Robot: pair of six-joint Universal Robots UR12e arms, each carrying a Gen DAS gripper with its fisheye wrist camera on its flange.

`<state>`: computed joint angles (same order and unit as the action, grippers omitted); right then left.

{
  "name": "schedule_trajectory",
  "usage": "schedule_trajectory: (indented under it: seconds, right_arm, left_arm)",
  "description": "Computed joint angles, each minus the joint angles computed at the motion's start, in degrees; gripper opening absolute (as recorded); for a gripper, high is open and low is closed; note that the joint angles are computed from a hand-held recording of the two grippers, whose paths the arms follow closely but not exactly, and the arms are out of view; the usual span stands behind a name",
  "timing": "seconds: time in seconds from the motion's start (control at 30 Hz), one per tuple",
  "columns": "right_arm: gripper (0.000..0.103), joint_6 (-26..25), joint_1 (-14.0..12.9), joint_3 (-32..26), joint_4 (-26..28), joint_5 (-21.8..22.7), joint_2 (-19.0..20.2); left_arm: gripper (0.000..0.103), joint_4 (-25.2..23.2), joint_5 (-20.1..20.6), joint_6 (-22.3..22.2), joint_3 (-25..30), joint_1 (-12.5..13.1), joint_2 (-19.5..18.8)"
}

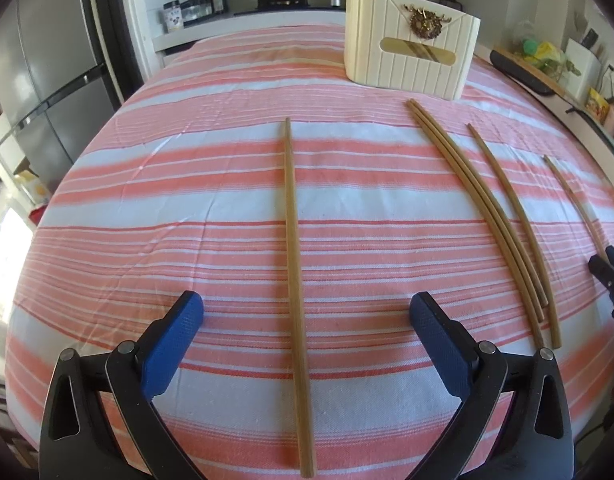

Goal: Organize utensils
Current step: 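Position the left tool over one chopstick while the right tool centers over another, then close the left tool on its chopstick while the right tool closes on another, then lift both held chopsticks and carry them over the cream box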

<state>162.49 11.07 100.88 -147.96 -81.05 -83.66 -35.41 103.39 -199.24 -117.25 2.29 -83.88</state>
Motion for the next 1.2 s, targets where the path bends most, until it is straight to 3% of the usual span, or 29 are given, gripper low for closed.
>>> schedule_trajectory:
  seconds: [0.17, 0.43, 0.6, 0.67, 0.8, 0.9, 0.93, 1.0, 1.07, 1.2]
  right_arm:
    - [0.063, -0.67, -0.15, -1.96, 4.88, 0.37, 0.31]
    - [0.062, -8.17, -1.16, -9.1, 23.47, 2.61, 1.68]
    - [0.062, -11.19, -0.73, -15.47, 32.01, 2.49, 5.27]
    - [0.061, -11.71, -0.38, -18.67, 35.38, 2.57, 7.37]
    - [0.05, -11.93, 0.98, -23.69, 37.46, 0.54, 11.17]
    - [0.04, -10.95, 1.97, -27.34, 37.95, -0.58, 14.08]
    - [0.036, -10.27, 2.29, -28.31, 37.65, -1.09, 14.91]
    - [0.013, -9.1, 2.84, -30.28, 37.56, -1.84, 16.46]
    - [0.007, -7.55, 3.1, -31.83, 37.91, -2.04, 17.57]
    - [0.007, -5.54, 2.64, -31.64, 36.55, 1.1, 17.06]
  left_arm:
    - [0.102, -0.86, -1.61, 1.01, -0.01, 0.48, 0.48]
    - [0.102, -7.58, -14.8, 8.83, 1.87, 5.84, 2.28]
    - [0.1, -9.77, -15.47, 11.64, 5.76, 7.84, -1.26]
    - [0.094, -11.13, -16.46, 11.91, 7.32, 8.76, -2.94]
    - [0.09, -14.08, -15.74, 13.24, 10.61, 9.22, -5.91]
    - [0.082, -16.57, -14.74, 14.28, 13.5, 8.93, -8.1]
    - [0.074, -16.71, -13.92, 14.27, 14.24, 8.7, -8.74]
    - [0.05, -15.64, -12.48, 14.22, 14.91, 8.51, -9.42]
    - [0.009, -14.42, -13.91, 14.06, 15.03, 8.83, -9.71]
    - [0.006, -10.27, -15.96, 11.32, 12.85, 9.89, -7.92]
